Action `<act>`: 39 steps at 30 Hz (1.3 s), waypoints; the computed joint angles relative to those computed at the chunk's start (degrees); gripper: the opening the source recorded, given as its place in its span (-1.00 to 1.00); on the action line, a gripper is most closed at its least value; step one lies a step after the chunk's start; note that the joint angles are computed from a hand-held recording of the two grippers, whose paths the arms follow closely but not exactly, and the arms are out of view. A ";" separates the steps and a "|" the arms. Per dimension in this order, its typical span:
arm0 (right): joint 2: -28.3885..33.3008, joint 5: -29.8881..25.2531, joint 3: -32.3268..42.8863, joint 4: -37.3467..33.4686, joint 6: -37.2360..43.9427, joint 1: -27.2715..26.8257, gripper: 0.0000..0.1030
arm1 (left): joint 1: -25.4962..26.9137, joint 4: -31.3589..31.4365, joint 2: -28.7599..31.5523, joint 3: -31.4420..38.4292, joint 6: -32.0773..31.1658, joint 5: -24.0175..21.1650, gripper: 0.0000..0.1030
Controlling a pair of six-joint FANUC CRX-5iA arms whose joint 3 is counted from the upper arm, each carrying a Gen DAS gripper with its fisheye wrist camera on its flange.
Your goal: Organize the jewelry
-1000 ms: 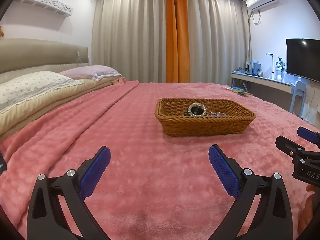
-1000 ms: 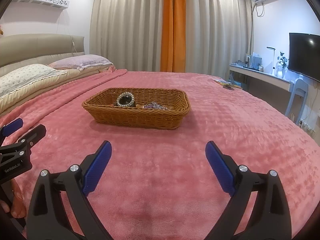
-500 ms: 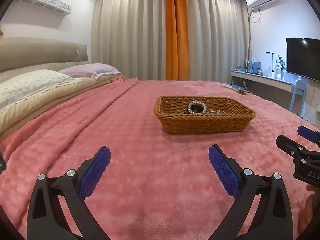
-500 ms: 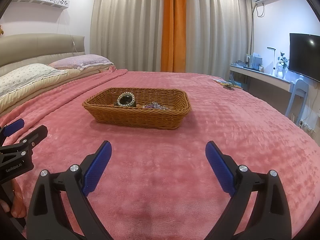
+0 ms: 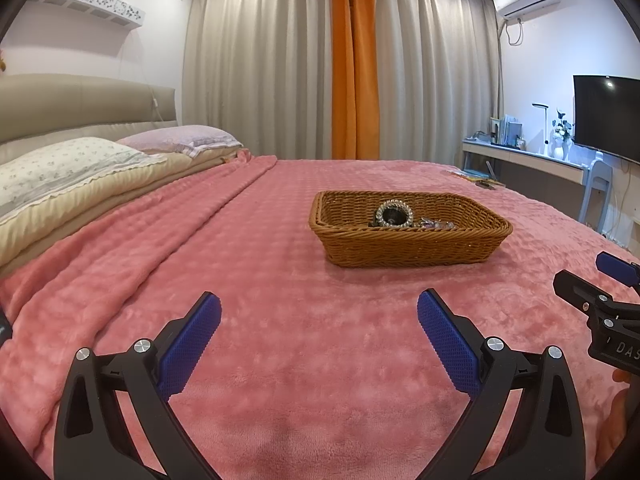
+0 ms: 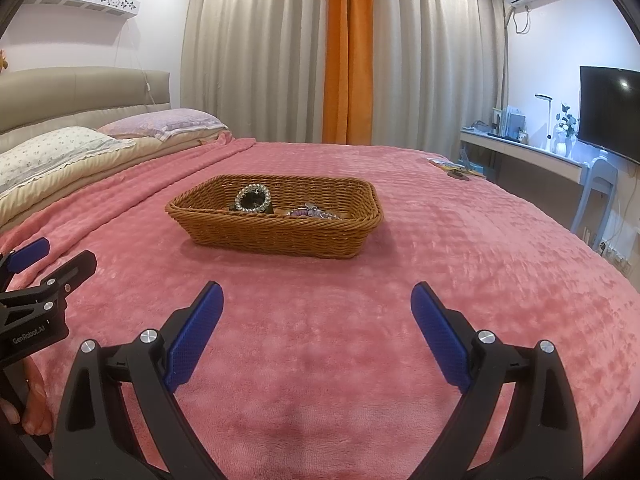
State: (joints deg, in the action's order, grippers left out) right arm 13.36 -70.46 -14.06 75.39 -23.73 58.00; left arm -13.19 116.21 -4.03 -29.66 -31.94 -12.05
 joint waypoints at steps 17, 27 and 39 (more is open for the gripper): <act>-0.06 0.14 -0.06 0.08 0.25 -0.06 0.76 | 0.10 -0.58 -0.04 -0.12 0.58 -0.02 0.85; -0.07 0.29 -0.13 0.15 0.41 -0.09 0.76 | 0.13 -0.71 -0.20 -0.26 0.70 0.03 0.85; -0.06 0.27 -0.11 0.14 0.43 -0.08 0.77 | -2.48 10.48 -0.98 -0.36 -9.56 0.97 0.86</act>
